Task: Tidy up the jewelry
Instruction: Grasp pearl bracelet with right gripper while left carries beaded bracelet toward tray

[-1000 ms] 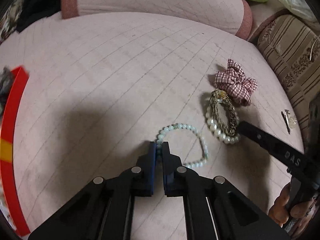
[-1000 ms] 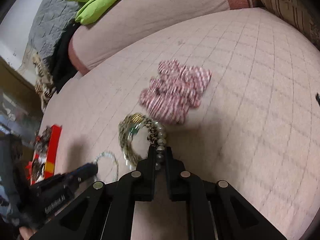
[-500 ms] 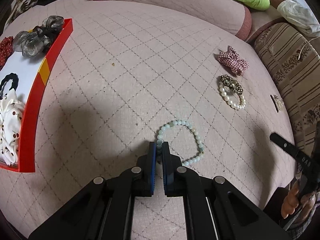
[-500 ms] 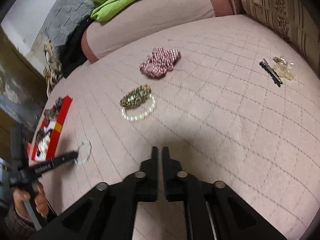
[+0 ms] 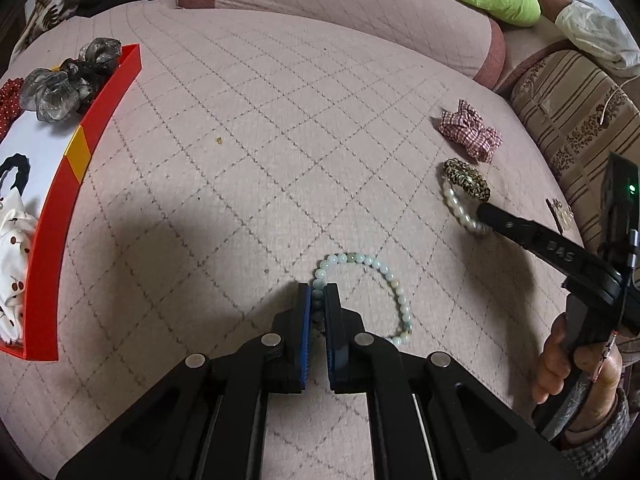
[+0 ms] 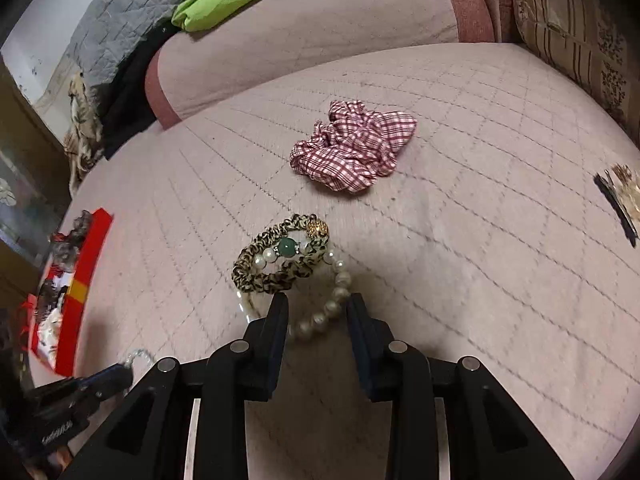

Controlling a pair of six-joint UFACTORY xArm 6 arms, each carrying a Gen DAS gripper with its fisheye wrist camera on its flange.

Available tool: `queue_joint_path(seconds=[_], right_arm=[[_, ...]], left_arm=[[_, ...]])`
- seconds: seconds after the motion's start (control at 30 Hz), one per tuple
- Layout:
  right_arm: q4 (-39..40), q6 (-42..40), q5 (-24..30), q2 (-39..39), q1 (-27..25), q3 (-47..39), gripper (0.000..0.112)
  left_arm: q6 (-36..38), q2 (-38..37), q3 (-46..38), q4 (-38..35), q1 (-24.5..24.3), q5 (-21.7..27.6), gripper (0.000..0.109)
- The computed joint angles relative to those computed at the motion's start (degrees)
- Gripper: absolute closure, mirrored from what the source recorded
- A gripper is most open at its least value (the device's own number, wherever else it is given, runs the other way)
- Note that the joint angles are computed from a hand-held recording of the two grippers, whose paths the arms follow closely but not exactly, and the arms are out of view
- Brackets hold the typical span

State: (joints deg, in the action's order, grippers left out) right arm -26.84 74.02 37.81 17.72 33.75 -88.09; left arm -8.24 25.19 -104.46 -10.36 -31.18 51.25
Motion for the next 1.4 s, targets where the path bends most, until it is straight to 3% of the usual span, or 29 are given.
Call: queue_joint_path(seconds=[0.03,0.07,0.17,0.27,0.47,0.67,1.07,1.3,1.4], right_arm=[[-0.21,-0.68,0.93,0.88,0.16,-1.29,0.086],[-0.08,-1.65,0.97,1.32,0.23,-1.85,0.101],[2.71,-0.87,-4.85,-1.61,-0.65,2.97,0.102],[-0.9,4.88,-6.73,-6.0,-0.06,7.58,0.102],[-10.02,14.16,-5.04,-14.37,3.48,12.5,0.102],[-12.28,14.3,-2.8,-15.5,6.66,10.07,0.102],[-9.17,3.71,0.95,-7.08,11.57,-5.23,0.102],[-2.92,-6.76,3.33,3.32,12.74,-20.98,0.102],[0.45,-12.35,6.22,10.45,13.24,-32.13,0.102]], left_arm=[[-0.53,0.08,0.0,0.75,-0.25,-0.35,0.102],[-1.23,0.07,0.01,1.96,-0.61,-0.62,0.102],[-0.67,-0.07,-0.59,2.37,-0.89,0.5,0.103],[1.34,-1.7,0.53,-2.78,0.07,1.44,0.103],[3.01,-7.77,5.66,-5.12,0.55,-1.26,0.103],[2.96,-13.38,9.21,-5.19,0.91,-3.39,0.103],[2.97,-19.65,11.28,-5.1,5.29,-4.95,0.103],[4.93,-19.22,8.23,-5.25,10.81,-1.94,0.103],[5.1,-18.27,6.64,-3.76,13.66,-0.64,0.103]])
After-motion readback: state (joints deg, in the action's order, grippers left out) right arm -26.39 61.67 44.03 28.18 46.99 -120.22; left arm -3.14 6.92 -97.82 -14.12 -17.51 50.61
